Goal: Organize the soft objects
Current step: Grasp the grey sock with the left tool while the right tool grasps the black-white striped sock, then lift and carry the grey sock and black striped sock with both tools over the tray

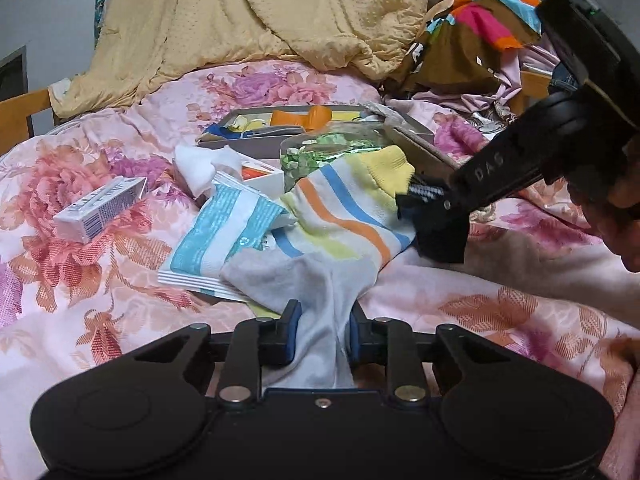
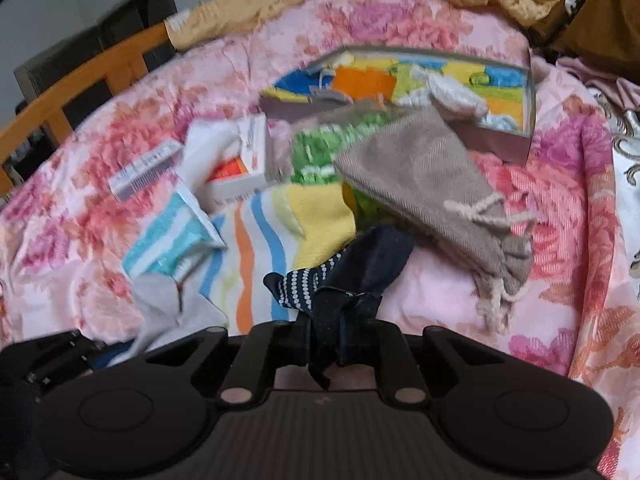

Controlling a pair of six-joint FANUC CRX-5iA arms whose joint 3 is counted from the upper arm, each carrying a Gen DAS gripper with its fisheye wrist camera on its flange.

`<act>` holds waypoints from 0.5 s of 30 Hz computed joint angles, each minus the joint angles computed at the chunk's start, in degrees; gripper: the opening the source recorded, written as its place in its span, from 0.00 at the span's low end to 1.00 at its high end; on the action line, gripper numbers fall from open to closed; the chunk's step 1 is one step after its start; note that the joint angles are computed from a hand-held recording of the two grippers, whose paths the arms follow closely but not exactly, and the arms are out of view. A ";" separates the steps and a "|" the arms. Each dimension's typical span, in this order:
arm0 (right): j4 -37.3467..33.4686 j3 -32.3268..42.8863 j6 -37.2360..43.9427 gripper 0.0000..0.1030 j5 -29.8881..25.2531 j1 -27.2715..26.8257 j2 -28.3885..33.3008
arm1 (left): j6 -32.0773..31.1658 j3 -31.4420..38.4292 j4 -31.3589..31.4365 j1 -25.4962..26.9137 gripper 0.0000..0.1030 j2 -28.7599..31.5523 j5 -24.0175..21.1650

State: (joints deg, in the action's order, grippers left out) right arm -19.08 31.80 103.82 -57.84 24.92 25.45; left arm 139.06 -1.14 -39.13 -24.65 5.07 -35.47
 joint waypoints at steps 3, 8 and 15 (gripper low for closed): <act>-2.25 -1.46 1.02 0.13 2.61 -0.62 -1.41 | 1.34 0.08 -0.94 -0.08 0.25 -0.34 0.62; -5.73 -3.11 3.92 0.13 5.93 -1.34 -3.07 | 2.22 0.47 -2.88 -0.34 0.24 -0.97 1.82; -9.89 -5.22 9.69 0.13 9.41 -1.42 -4.84 | 2.55 0.54 -1.03 0.83 0.21 -1.43 2.72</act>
